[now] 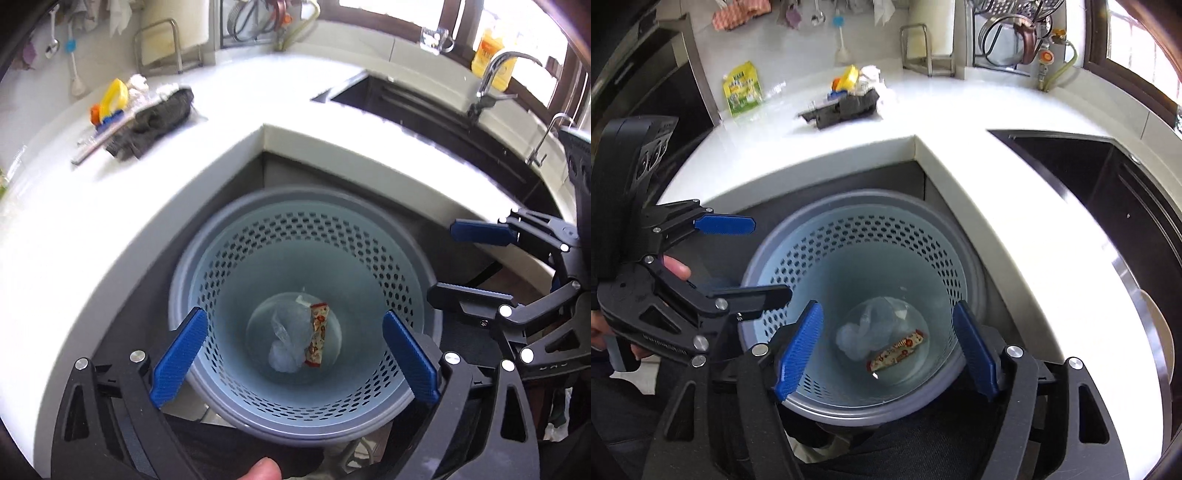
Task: Collect trash
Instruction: 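Grasp the dark grey cloth with the left gripper while the right gripper grasps white tissue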
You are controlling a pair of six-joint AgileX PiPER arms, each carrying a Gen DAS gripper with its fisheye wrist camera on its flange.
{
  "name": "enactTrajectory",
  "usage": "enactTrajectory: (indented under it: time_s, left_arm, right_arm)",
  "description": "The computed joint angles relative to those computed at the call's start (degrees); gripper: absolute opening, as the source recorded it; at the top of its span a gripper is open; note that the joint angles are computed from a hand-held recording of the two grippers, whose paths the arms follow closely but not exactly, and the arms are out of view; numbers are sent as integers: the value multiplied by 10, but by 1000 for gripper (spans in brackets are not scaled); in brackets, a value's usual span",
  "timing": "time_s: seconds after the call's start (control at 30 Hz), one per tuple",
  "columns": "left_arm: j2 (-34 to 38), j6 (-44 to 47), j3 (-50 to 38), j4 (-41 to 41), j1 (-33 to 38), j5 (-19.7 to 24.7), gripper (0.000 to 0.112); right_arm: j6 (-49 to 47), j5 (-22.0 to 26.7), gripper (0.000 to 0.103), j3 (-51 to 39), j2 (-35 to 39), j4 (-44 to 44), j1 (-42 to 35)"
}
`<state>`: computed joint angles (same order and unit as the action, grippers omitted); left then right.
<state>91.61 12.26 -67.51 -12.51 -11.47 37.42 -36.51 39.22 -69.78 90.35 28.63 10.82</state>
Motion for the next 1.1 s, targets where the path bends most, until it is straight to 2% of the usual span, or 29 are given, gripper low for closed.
enactTrajectory:
  time_s: [0.13,0.23,0.3,0.4,0.5,0.77,0.9,0.93,1.03,1.1]
  left_arm:
    - [-40,38,-12,-48,41,-1,97]
    - [-39,65,-45,-93,77,18,96]
    - [-27,38,-72,-64,86,7,96]
    - [17,-10,-130,-6,90,-11,96]
    - [70,-40,-199,36,95,-10,97]
    - [259,-107,-427,137,88,57,96]
    - [358,-150,-573,191,86,141,95]
    - [370,-148,-588,189,88,148,95]
    - [387,-138,-608,171,95,151,87]
    - [393,-128,-613,153,99,152,74]
  right_arm:
    - [-70,17,76,0,-22,94,-33]
    - [-104,53,77,-20,-16,155,-53]
    - [-102,48,77,-23,-22,162,-54]
    - [-107,48,77,-27,-25,175,-54]
    - [-100,49,77,-40,-17,170,-47]
    - [-85,47,77,-76,4,164,-32]
    - [-78,44,77,-94,21,158,-25]
    - [-76,44,77,-99,25,155,-23]
    - [-70,44,77,-115,41,148,-20]
    - [-59,46,77,-130,55,139,-18]
